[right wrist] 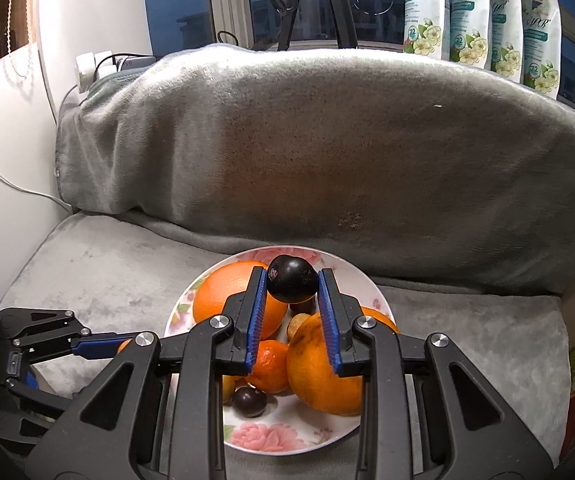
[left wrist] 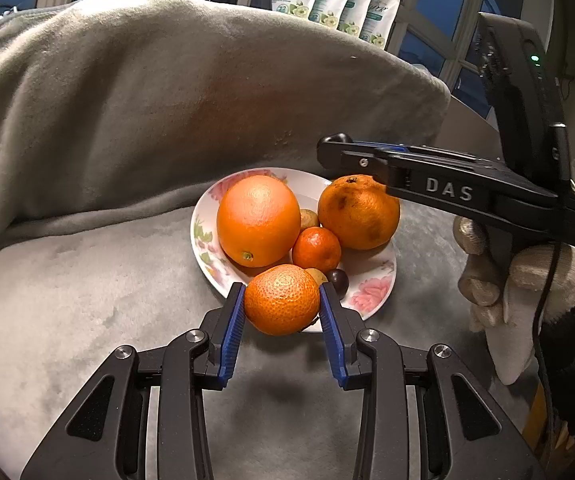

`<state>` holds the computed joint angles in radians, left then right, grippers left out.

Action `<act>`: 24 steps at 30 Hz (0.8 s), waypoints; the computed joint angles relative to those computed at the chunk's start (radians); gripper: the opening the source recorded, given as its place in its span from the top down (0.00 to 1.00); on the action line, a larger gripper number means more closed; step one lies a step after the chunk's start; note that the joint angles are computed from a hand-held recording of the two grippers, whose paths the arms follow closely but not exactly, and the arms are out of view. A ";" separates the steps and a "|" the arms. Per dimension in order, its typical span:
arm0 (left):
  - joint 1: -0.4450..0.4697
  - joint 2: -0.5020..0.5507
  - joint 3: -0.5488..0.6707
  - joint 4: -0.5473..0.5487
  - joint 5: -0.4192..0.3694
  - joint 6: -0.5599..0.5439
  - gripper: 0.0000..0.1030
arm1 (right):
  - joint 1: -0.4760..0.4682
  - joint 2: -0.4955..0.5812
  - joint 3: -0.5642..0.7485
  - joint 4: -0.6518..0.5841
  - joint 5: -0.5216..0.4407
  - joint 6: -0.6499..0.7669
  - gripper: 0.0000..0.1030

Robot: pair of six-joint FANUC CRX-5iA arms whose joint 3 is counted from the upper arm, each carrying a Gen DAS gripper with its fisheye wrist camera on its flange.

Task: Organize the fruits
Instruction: 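Lower the plum onto the plate and open the right gripper while the left gripper releases the mandarin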

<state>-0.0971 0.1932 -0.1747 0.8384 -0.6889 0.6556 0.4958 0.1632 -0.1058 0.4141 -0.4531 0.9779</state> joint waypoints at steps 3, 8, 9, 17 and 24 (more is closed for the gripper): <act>0.000 0.001 0.002 -0.001 -0.002 0.003 0.66 | -0.002 0.010 0.015 -0.020 -0.009 0.017 0.74; -0.002 0.003 0.006 -0.007 -0.003 0.012 0.66 | -0.005 0.032 0.045 -0.037 -0.035 0.040 0.74; -0.002 0.003 0.007 -0.008 -0.003 0.012 0.66 | -0.006 0.037 0.054 -0.045 -0.041 0.047 0.74; -0.003 0.010 0.017 -0.024 -0.006 0.027 0.66 | -0.015 0.064 0.093 -0.070 -0.068 0.064 0.74; -0.006 0.011 0.020 -0.027 -0.003 0.029 0.66 | -0.013 0.075 0.101 -0.066 -0.080 0.064 0.74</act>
